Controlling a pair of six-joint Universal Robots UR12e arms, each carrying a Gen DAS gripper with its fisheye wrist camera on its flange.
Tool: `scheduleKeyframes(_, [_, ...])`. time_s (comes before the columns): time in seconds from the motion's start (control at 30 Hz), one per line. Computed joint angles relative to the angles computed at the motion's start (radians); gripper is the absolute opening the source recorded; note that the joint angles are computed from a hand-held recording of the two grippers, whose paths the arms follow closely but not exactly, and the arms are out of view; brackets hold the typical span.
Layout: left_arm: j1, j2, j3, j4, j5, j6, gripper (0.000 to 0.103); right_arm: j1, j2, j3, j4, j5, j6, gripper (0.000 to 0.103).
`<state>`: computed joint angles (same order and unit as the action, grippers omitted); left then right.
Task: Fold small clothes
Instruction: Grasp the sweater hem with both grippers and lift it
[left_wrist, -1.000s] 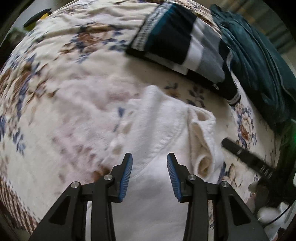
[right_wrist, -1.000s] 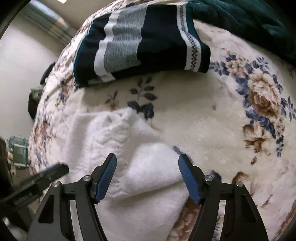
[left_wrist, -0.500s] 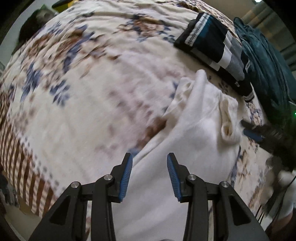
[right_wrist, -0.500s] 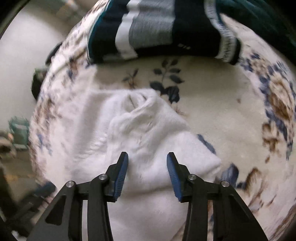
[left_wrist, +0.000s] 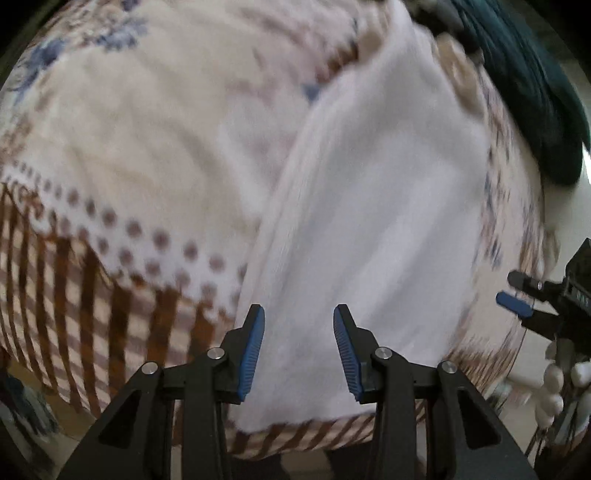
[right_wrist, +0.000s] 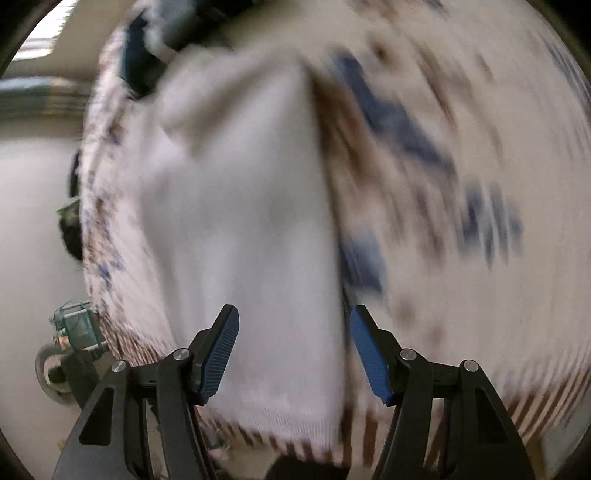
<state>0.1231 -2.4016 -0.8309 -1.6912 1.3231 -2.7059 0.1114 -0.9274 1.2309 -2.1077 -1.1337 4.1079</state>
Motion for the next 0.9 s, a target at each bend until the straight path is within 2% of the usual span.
scheduleKeyframes(0.1, [0.003, 0.027, -0.069, 0.044, 0.039, 0.064, 0.035, 0.040, -0.017, 0.070, -0.006, 0.030, 0.066, 0.065])
scheduleKeyframes(0.13, [0.007, 0.036, -0.090, 0.068, 0.033, 0.078, 0.027, 0.049, -0.017, 0.082, -0.011, 0.038, 0.082, 0.065])
scheduleKeyframes(0.17, [0.011, 0.044, -0.105, 0.089, 0.021, 0.085, 0.014, 0.057, -0.017, 0.099, -0.031, 0.050, 0.111, 0.065])
scheduleKeyframes(0.2, [0.015, 0.048, -0.111, 0.095, 0.006, 0.098, 0.004, 0.066, -0.017, 0.126, -0.078, 0.069, 0.154, 0.065])
scheduleKeyframes(0.27, [0.024, 0.054, -0.122, 0.103, -0.024, 0.114, 0.004, 0.080, -0.022, 0.166, -0.152, 0.070, 0.214, 0.065])
scheduleKeyframes(0.3, [0.028, 0.050, -0.112, 0.079, -0.041, 0.112, 0.004, 0.088, -0.027, 0.180, -0.179, 0.045, 0.234, 0.055])
scheduleKeyframes(0.33, [0.033, 0.044, -0.101, 0.050, -0.060, 0.118, 0.006, 0.094, -0.030, 0.186, -0.183, 0.027, 0.233, 0.049])
scheduleKeyframes(0.4, [0.041, 0.035, -0.087, 0.014, -0.091, 0.114, 0.010, 0.098, -0.037, 0.211, -0.226, 0.022, 0.236, 0.047])
scheduleKeyframes(0.43, [0.045, 0.022, -0.070, -0.028, -0.115, 0.108, 0.021, 0.096, -0.040, 0.227, -0.255, 0.037, 0.254, 0.047])
scheduleKeyframes(0.53, [0.064, -0.013, -0.025, -0.156, -0.182, 0.119, 0.037, 0.080, -0.047, 0.296, -0.363, 0.135, 0.330, 0.051])
scheduleKeyframes(0.63, [0.068, -0.025, -0.020, -0.207, -0.212, 0.128, 0.049, 0.073, -0.041, 0.347, -0.498, 0.183, 0.417, 0.056])
scheduleKeyframes(0.77, [0.057, -0.027, -0.027, -0.216, -0.201, 0.155, 0.050, 0.074, -0.017, 0.380, -0.670, 0.203, 0.536, 0.058])
scheduleKeyframes(0.83, [0.051, -0.023, -0.032, -0.226, -0.226, 0.191, 0.043, 0.077, -0.008, 0.390, -0.740, 0.200, 0.577, 0.058])
scheduleKeyframes(0.87, [0.050, -0.019, -0.039, -0.220, -0.230, 0.202, 0.034, 0.080, -0.005, 0.393, -0.767, 0.198, 0.587, 0.058])
scheduleKeyframes(0.9, [0.046, -0.007, -0.057, -0.194, -0.212, 0.210, 0.010, 0.082, -0.001, 0.392, -0.783, 0.198, 0.588, 0.058])
